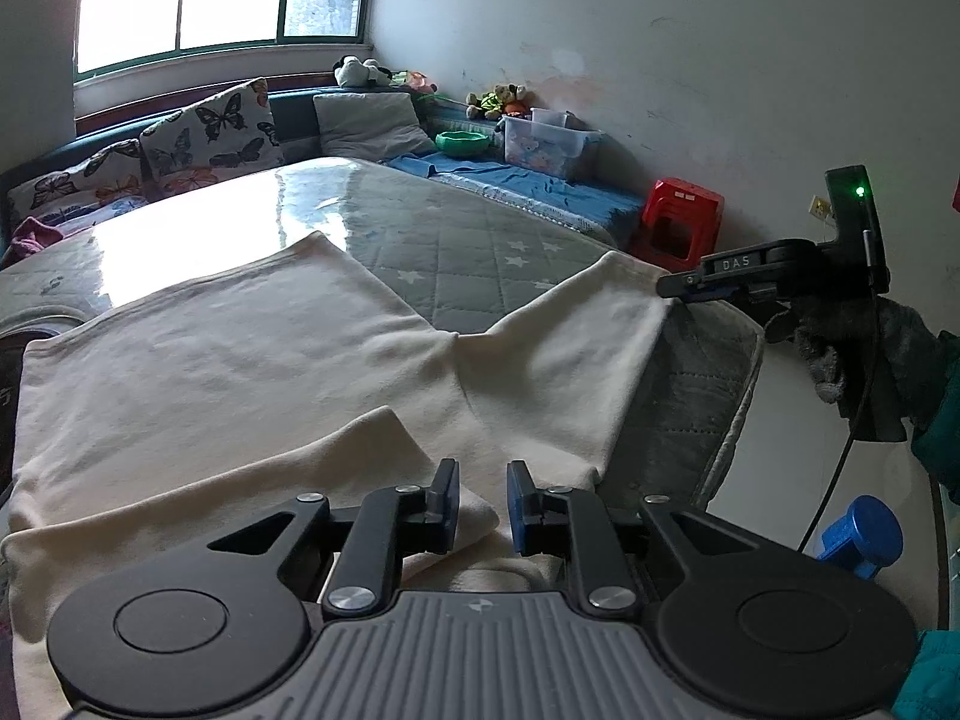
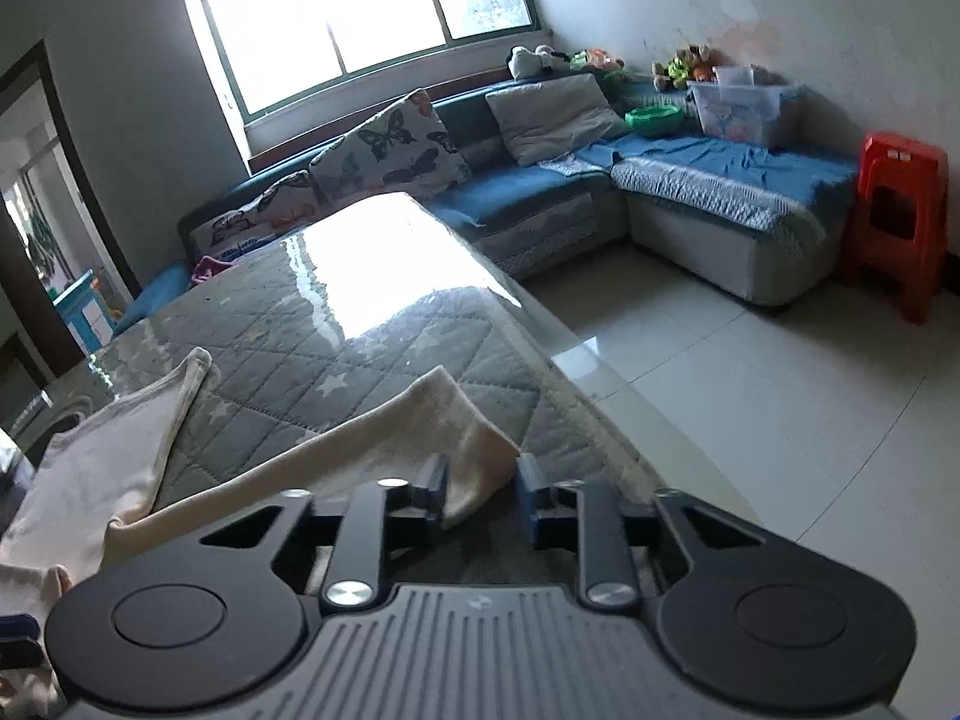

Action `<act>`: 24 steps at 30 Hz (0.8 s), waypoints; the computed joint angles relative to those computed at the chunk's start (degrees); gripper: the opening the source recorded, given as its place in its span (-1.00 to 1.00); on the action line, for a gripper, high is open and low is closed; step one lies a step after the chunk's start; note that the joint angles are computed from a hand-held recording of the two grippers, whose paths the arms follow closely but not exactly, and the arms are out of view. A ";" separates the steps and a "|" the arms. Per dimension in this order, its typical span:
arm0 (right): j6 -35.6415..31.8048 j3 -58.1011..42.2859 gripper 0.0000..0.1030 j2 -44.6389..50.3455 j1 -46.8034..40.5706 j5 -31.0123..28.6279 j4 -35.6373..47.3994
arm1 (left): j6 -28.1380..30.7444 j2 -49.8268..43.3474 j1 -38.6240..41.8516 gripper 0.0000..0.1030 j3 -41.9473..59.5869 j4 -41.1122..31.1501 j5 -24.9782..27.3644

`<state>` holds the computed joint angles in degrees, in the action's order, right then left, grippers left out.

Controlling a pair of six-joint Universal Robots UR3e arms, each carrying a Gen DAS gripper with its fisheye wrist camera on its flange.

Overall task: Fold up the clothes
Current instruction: 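Grasp the sweatshirt hem corner with the right gripper and lift it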

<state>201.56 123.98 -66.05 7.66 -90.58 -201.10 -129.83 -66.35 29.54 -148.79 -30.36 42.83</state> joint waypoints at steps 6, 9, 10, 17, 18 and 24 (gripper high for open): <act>-1.23 -3.32 -0.39 3.98 2.54 -3.27 -1.84 | -0.64 -0.82 -1.01 -0.64 -0.19 1.70 0.74; -2.73 -5.44 -0.87 5.14 3.74 -5.16 -0.62 | -1.22 -0.75 -1.19 -0.64 -0.47 2.57 0.86; -2.57 -5.47 -0.87 5.15 3.61 -4.90 -0.83 | -1.27 -0.47 -1.11 -0.64 -0.57 2.53 0.79; -2.58 -2.78 -0.88 1.21 3.02 -4.21 -4.56 | -1.26 -3.05 -2.20 -0.64 -0.59 5.52 1.43; -2.64 -2.73 -0.88 0.94 3.00 -4.02 -4.57 | -1.47 -3.75 -2.57 -0.64 -0.51 6.07 1.55; -2.69 -2.59 -0.88 -0.84 2.89 -3.29 -3.93 | -1.65 -6.75 -4.45 -0.63 -1.41 11.19 2.22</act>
<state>198.87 121.39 -66.89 10.55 -93.87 -205.02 -131.49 -73.10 25.09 -150.20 -19.18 45.06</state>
